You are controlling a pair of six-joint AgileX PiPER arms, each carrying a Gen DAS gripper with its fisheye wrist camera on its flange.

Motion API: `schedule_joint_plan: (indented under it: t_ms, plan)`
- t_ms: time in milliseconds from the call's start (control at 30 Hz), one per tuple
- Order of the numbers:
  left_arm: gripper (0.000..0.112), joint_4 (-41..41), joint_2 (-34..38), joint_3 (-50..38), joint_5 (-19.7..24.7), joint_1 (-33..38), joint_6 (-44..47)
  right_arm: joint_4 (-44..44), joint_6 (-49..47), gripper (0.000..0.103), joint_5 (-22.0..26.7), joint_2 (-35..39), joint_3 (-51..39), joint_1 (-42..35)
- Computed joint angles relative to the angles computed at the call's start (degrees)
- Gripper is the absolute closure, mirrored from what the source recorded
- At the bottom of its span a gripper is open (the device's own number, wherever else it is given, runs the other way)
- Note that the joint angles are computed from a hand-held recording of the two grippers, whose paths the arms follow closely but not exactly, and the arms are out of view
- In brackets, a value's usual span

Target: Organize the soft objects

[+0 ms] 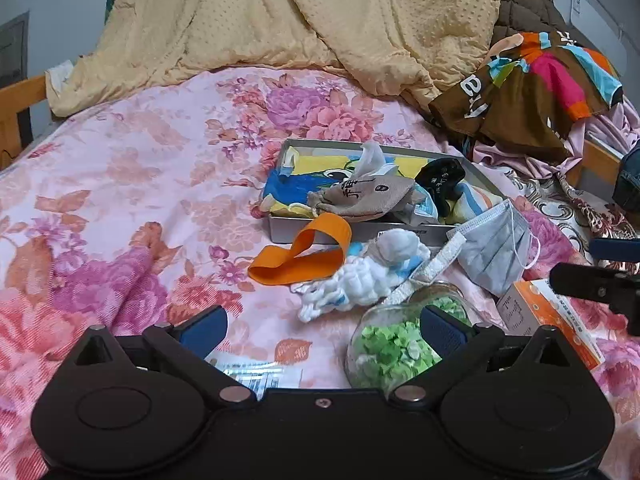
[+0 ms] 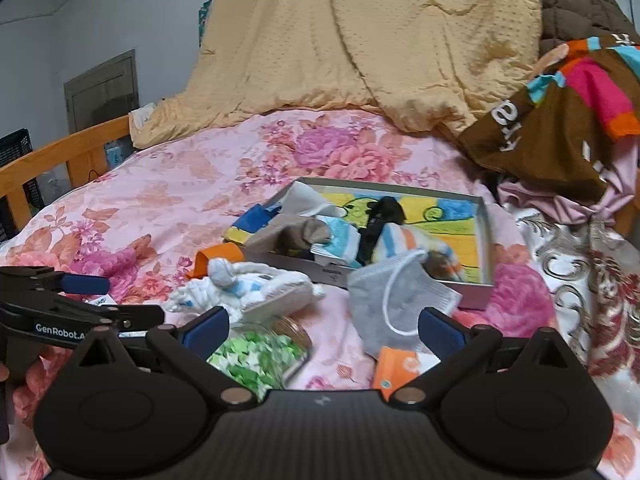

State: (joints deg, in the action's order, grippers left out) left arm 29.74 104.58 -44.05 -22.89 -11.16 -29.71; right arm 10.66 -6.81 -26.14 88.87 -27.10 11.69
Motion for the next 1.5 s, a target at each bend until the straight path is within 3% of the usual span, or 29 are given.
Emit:
schedule_joint_plan:
  t_ms: [233, 433, 800, 967, 1233, 1367, 1500]
  plan:
    - [0.01, 14.9, 6.1, -5.8, -4.8, 3.3, -11.8, 2.4, -1.6, 0.001, -3.8, 6.7, -4.6, 2.4]
    - [0.011, 29.4, 10.7, -11.7, -9.9, 7.1, -26.2, 1.8, 0.0, 0.002, -3.0, 12.0, -9.7, 1.9]
    - [0.038, 48.0, 19.7, -23.0, -18.8, 11.2, -43.6, -6.0, 9.3, 0.014, 2.6, 16.9, -16.5, 0.0]
    - [0.067, 51.3, 21.0, -25.3, -17.5, 10.7, -50.3, -9.1, 15.1, 0.022, 5.9, 18.2, -19.1, -0.1]
    - [0.081, 52.8, 20.7, -24.9, -17.4, 10.2, -52.2, -11.0, 19.5, 0.034, 9.2, 19.5, -21.2, 0.0]
    - [0.09, 52.9, 20.7, -24.9, -17.4, 10.4, -54.2, -16.7, 26.0, 0.036, 9.4, 19.8, -21.3, -0.8]
    - [0.098, 52.1, 20.5, -24.4, -17.3, 10.4, -54.1, -26.1, 35.9, 0.052, 8.8, 20.1, -21.3, -2.0]
